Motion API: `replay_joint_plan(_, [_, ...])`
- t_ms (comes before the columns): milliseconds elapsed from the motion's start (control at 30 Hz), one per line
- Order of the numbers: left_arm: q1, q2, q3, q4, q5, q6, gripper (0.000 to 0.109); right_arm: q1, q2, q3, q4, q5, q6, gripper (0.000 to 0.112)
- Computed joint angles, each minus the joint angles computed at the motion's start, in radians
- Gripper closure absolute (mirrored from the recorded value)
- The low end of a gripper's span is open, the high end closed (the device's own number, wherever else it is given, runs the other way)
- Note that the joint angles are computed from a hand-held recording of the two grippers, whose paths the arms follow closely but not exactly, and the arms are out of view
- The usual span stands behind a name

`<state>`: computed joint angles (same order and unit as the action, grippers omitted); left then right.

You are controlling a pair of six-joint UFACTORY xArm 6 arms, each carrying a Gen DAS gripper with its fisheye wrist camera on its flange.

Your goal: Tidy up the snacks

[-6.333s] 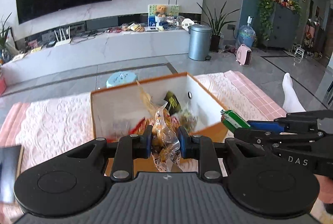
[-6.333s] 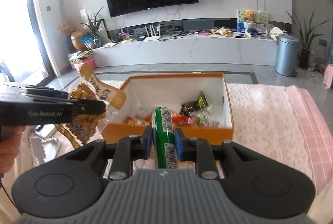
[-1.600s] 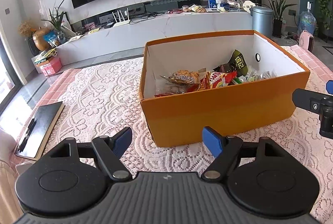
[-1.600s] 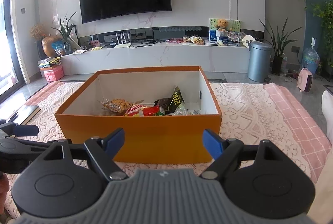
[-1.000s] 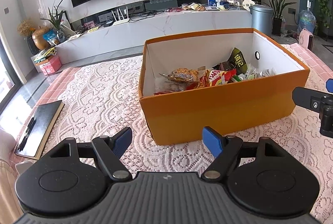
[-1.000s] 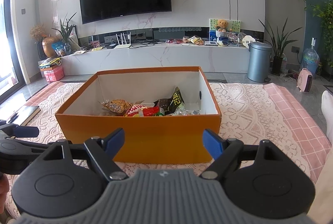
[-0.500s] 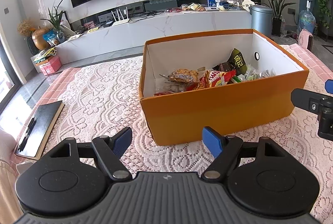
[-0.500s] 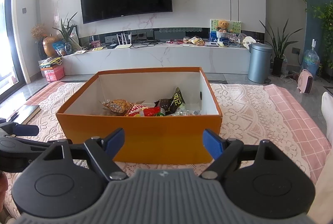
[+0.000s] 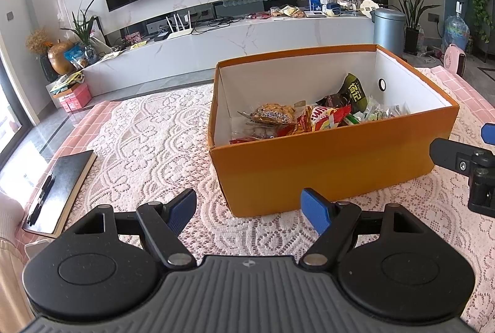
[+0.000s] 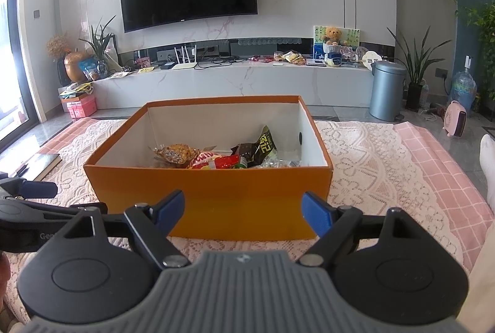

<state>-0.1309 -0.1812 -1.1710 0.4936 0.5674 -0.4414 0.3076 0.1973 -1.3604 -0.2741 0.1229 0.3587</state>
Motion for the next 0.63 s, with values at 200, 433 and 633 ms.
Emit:
replay_joint_plan(200, [0.0,-0.002,0.0,0.001,0.0,0.003,0.018,0.0,0.004,-0.004,0.003,0.001,-0.002,0.031])
replay_joint_plan(433, [-0.001,-0.008,0.001,0.012,-0.003,-0.001,0.018,0.001,0.004,-0.006,0.001,0.002,0.0,0.031])
replay_joint_plan(633, [0.003,-0.019,0.012,0.014,-0.013,-0.013,0.018,0.001,0.001,-0.002,-0.004,0.001,0.001,0.031])
